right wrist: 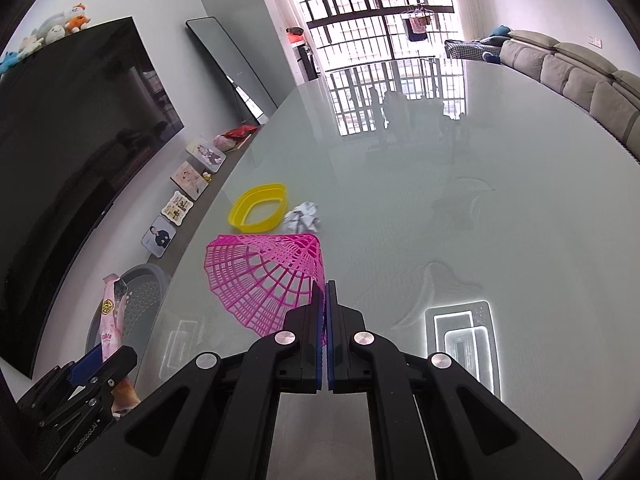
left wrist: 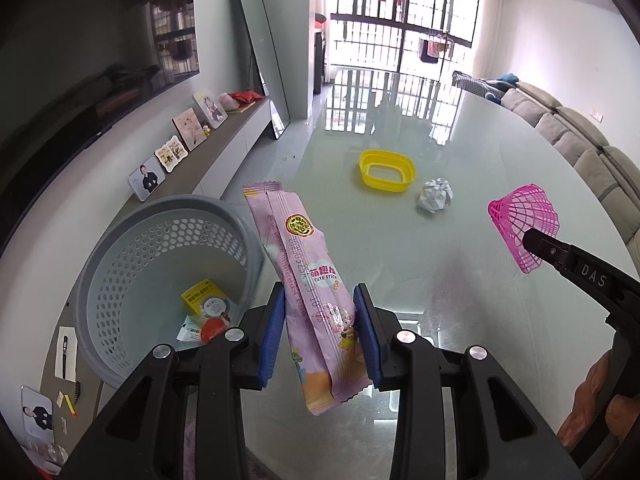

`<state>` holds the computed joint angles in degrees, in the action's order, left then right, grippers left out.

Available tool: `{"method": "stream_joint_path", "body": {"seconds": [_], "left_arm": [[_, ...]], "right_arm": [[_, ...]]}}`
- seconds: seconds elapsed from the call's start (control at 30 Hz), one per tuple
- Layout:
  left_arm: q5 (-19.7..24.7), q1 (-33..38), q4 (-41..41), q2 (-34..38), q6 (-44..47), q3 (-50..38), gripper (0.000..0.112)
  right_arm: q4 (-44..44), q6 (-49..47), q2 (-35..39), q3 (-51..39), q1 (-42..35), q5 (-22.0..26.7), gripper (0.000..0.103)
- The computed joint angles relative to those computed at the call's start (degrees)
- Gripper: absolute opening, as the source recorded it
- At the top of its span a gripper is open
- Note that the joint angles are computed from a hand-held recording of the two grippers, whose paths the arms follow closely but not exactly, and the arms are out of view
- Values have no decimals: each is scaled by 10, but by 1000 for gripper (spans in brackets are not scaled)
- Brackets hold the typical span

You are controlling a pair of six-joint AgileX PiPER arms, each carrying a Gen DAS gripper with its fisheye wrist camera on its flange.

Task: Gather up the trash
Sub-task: 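Carry the wrapper and shuttlecock over the gray basket with both tools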

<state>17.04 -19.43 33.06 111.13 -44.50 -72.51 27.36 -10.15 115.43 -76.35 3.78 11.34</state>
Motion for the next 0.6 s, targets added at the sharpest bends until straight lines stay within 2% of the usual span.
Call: {"method": "stream_joint_path", "body": {"seconds": [0.17,0.47,0.6], "left_arm": [[-35,53,-17,-24,38,38,34],[-81,159,-191,-43,238,73,34],[-90,196,-256,-40,312,77,34]], "right_arm": [[-129,128,16,-35,58,14,2],[-226,225,70,-129,146,62,2],[-232,223,108,-194,173,94,2]]}}
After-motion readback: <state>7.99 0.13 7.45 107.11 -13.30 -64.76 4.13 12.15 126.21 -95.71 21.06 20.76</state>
